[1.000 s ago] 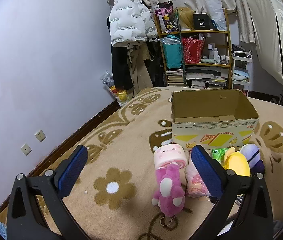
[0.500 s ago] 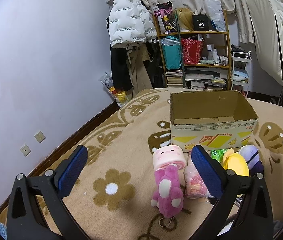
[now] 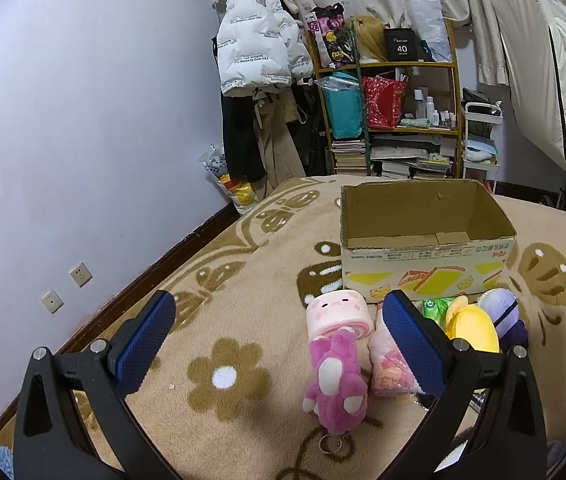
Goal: Organize soft objects
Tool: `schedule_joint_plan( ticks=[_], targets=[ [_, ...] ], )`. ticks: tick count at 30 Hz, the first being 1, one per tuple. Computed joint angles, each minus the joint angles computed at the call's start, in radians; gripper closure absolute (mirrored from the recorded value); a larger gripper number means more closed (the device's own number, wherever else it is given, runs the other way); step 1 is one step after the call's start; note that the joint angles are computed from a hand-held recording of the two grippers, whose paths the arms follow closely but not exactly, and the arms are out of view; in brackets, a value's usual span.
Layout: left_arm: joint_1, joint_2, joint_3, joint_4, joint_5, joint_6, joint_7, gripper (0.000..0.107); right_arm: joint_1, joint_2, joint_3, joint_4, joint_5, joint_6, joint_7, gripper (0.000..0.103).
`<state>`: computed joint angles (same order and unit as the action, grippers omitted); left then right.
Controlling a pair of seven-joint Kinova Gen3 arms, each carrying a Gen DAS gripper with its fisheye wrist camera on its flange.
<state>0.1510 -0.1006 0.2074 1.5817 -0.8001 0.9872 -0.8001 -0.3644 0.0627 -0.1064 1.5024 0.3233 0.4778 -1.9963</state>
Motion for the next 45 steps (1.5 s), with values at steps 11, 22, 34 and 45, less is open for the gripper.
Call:
schedule_joint_plan(
  ticks=[11, 22, 34, 45],
  targets=[
    [0.004, 0.016, -0.02, -0.033, 0.087, 0.011, -0.084, 0.005, 0.001, 0.0, 0.0, -0.005, -0.008, 0.009, 0.011, 0.0],
    [-0.017, 0.102, -0.098, -0.142, 0.294, 0.062, -0.241, 0.005, -0.003, 0.065, -0.001, -0.067, -0.082, 0.053, 0.099, 0.0],
    [-0.066, 0.226, -0.174, -0.245, 0.485, 0.129, -0.344, 0.005, 0.021, 0.195, -0.029, -0.193, -0.319, 0.169, 0.305, 0.0],
    [-0.095, 0.323, -0.193, -0.3, 0.612, 0.22, -0.443, 0.005, 0.02, 0.302, -0.032, -0.292, -0.429, 0.289, 0.364, 0.0]
  ],
)
